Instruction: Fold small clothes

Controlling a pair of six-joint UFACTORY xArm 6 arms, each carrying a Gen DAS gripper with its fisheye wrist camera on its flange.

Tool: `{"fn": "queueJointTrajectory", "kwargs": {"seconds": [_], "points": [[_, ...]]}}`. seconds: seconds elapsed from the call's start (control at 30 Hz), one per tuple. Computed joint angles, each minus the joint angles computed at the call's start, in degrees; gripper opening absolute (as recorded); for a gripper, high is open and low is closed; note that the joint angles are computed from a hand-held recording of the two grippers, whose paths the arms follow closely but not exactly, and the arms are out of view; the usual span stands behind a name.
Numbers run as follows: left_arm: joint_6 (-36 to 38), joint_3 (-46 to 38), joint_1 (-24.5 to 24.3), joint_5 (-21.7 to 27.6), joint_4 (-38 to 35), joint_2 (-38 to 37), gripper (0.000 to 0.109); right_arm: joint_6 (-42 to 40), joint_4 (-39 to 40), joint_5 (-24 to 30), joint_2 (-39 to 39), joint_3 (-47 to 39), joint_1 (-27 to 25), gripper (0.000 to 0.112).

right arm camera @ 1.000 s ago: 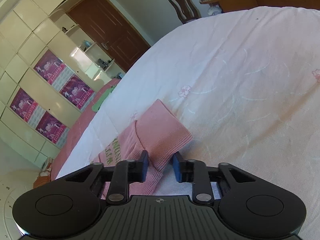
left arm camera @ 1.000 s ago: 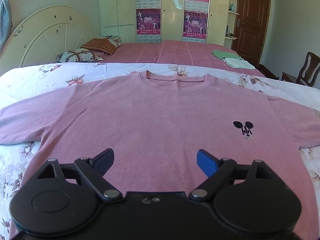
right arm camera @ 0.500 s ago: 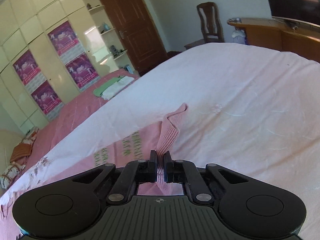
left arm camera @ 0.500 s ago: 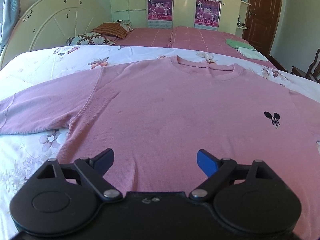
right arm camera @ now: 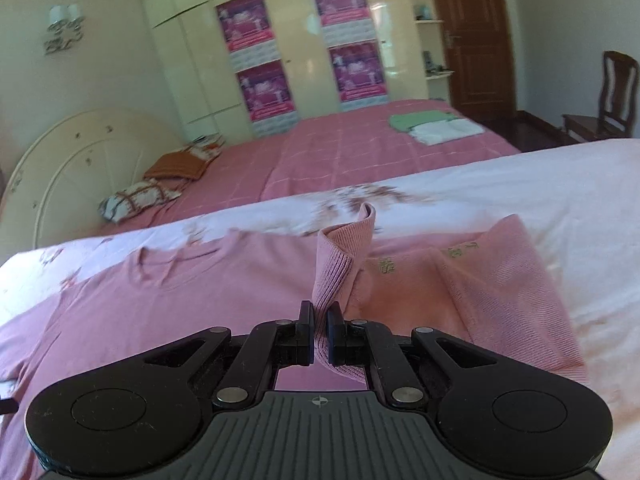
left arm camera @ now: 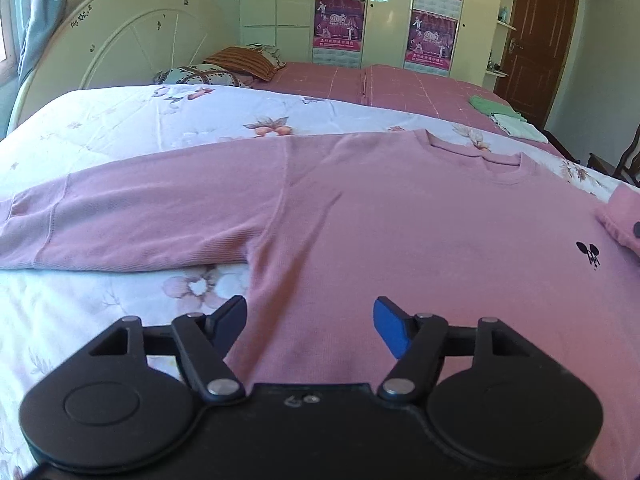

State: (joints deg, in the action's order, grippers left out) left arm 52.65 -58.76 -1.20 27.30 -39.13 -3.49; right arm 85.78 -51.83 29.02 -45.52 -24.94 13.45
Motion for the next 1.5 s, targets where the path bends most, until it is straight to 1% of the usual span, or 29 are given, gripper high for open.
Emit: {"fn": "queueJointTrajectory", "kwargs": {"seconds": [0.07,0.1,0.17,0.23,0.3,0.33,0.37,0.4,0.43,0.47,0.5,0.57,0.6,0.63,0.7,0.77,0.87,0.9,0.93,1.0,1.03,1.1,1.17,1.23,1.27,1.3,1.37,1.4,1.5], "points": [[2.65,-1.06,1.07,-0.11,-0.73,0.79,0.063,5.21,-4.26,-0.98,8.06,-4.61,4.37,0.005],[4.04,-2.15,1.97,1.18,-1.96,1.39,0.063,7.35,-6.58,-0.95,12.69,-7.54,6.72,0.005],[5.28,-4.42,3.55,4.26,-4.08,2.68,0.060,8.49,-8.85,-2.64,21.63,-13.74,8.67,0.005],[5.76,-6.06,4.38,6.07,-5.15,3.71,0.060,8.05,-9.40,-3.67,29.65,-19.67,9.54,0.005],[6.10,-7.32,4.70,7.44,-6.02,4.60,0.060,6.92,-10.31,-4.42,35.80,-24.53,10.33,0.005],[6.36,-8.16,4.82,8.64,-6.70,5.17,0.061,4.74,-9.51,-3.75,37.90,-26.32,11.29,0.007],[6.61,-8.91,4.88,10.10,-7.71,5.62,0.062,3.86,-9.99,-0.98,39.90,-28.32,12.89,0.026],[6.86,-9.88,4.81,11.92,-9.16,6.34,0.062,5.38,-12.86,1.34,40.87,-29.55,14.21,0.038],[6.77,-10.94,4.67,14.16,-10.25,7.09,0.061,9.30,-17.53,2.46,40.37,-29.55,15.26,0.052],[6.54,-12.11,4.37,16.88,-11.61,7.93,0.060,13.26,-20.66,2.23,38.61,-28.11,15.45,0.053],[6.32,-13.21,3.81,19.51,-13.12,8.83,0.058,15.63,-21.39,2.33,37.61,-27.32,14.98,0.053],[6.44,-15.02,1.98,24.67,-16.53,10.60,0.048,20.21,-21.78,4.92,33.92,-24.29,15.49,0.053],[6.45,-15.74,0.77,26.55,-17.80,11.46,0.046,22.88,-21.26,6.93,31.13,-21.94,16.05,0.053],[6.21,-16.53,-0.72,27.94,-18.48,12.39,0.043,25.03,-20.09,7.94,28.55,-19.73,15.88,0.053],[5.40,-18.41,-3.99,29.21,-18.85,14.51,0.043,29.06,-17.92,9.00,22.72,-14.79,15.02,0.053],[2.41,-19.95,-8.36,25.18,-14.09,16.53,0.040,31.29,-15.51,11.24,16.83,-10.52,14.61,0.053],[-2.48,-23.49,-11.74,23.48,-10.29,20.66,0.037,33.75,-12.87,13.87,9.50,-5.91,14.46,0.053],[-2.26,-23.95,-12.40,23.18,-10.91,21.36,0.037,34.51,-12.49,14.05,7.44,-4.41,13.98,0.053],[-1.88,-24.42,-13.06,22.77,-11.44,22.05,0.035,33.81,-10.84,15.37,3.38,-2.38,14.12,0.053],[-1.91,-26.08,-14.04,22.99,-11.89,23.50,0.024,35.26,-10.14,16.87,-0.02,-0.08,14.63,0.053],[-2.23,-27.33,-14.46,23.21,-11.79,24.49,0.010,35.69,-9.33,18.39,-2.25,1.12,15.54,0.053],[-1.05,-27.45,-14.96,22.21,-13.03,24.45,0.007,36.08,-7.92,19.45,-6.02,3.35,15.72,0.053],[6.35,-24.15,-14.62,19.23,-20.18,21.29,0.006,37.23,-6.53,21.67,-9.78,5.37,17.26,0.053],[15.66,-20.23,-12.44,17.85,-29.13,16.91,0.006,37.74,-6.14,21.34,-11.31,6.41,16.69,0.053],[18.35,-18.88,-12.13,15.45,-30.58,15.42,0.006,37.70,-5.94,20.67,-11.97,6.92,16.04,0.053],[18.64,-18.81,-12.14,13.07,-29.63,15.85,0.006,37.40,-5.65,19.57,-12.63,7.52,15.08,0.053],[13.08,-21.37,-11.08,14.19,-23.83,19.02,0.006,37.89,-5.47,18.91,-14.92,9.15,14.92,0.053],[12.02,-22.18,-10.75,14.57,-22.59,19.84,0.006,38.24,-5.45,17.52,-15.51,9.90,14.08,0.053],[13.18,-22.00,-10.61,14.99,-22.94,19.63,0.006,38.83,-4.97,11.06,-16.51,11.86,9.10,0.053]]}}
